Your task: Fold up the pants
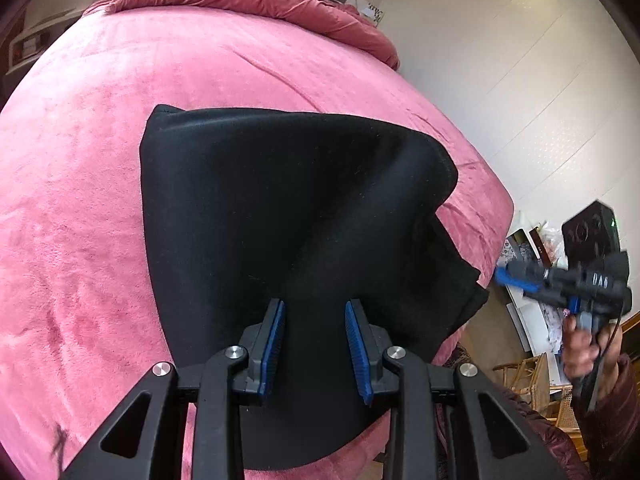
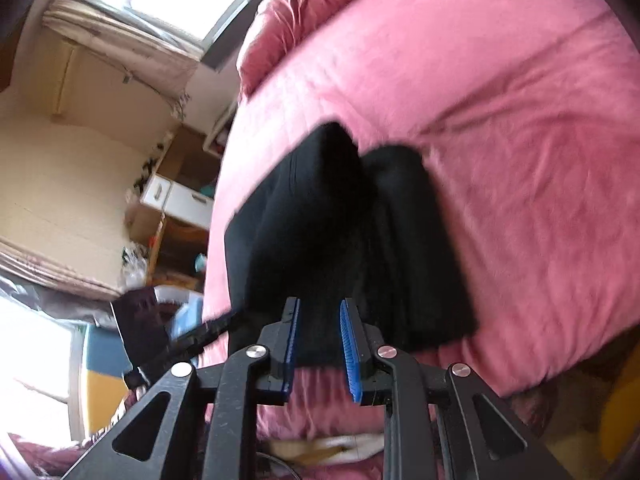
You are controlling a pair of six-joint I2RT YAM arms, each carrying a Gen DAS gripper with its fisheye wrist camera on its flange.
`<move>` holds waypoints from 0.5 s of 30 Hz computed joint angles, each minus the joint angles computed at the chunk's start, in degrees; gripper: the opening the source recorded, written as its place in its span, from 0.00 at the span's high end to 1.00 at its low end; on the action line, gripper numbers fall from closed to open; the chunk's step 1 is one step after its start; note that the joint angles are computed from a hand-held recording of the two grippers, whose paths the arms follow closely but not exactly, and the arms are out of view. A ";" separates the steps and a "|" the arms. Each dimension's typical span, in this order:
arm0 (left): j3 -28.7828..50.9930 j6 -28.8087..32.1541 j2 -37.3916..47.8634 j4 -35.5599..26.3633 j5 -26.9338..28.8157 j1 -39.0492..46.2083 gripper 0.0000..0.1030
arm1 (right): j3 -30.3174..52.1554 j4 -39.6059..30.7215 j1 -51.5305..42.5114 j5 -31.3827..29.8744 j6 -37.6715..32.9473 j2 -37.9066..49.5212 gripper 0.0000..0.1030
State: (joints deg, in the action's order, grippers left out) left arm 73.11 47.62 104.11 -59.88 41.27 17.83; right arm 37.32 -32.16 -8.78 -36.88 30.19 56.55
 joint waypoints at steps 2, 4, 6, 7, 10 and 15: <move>-0.42 0.33 -0.30 -0.01 0.31 0.22 0.69 | -2.06 1.96 2.16 0.60 3.31 0.22 0.62; -0.85 1.14 -0.82 0.33 0.52 0.59 0.69 | -3.78 4.30 3.62 2.92 5.44 1.60 0.55; 0.12 1.80 -0.65 -0.39 0.36 1.07 0.69 | -5.40 9.04 5.15 3.86 9.45 3.58 0.55; 0.11 2.13 -0.80 -0.71 0.45 1.29 0.69 | -5.25 11.14 6.89 6.47 11.51 4.97 0.56; -0.01 2.54 -1.02 -1.13 0.80 2.22 0.69 | -4.04 12.40 8.65 11.16 12.53 7.24 0.94; 0.61 5.61 -1.57 -3.80 1.61 4.17 0.69 | -1.47 5.47 12.01 15.40 7.80 3.01 0.93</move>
State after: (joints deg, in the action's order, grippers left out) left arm 73.73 53.22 102.53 -63.69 42.88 22.00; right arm 35.85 -26.70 3.23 -21.48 37.99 59.56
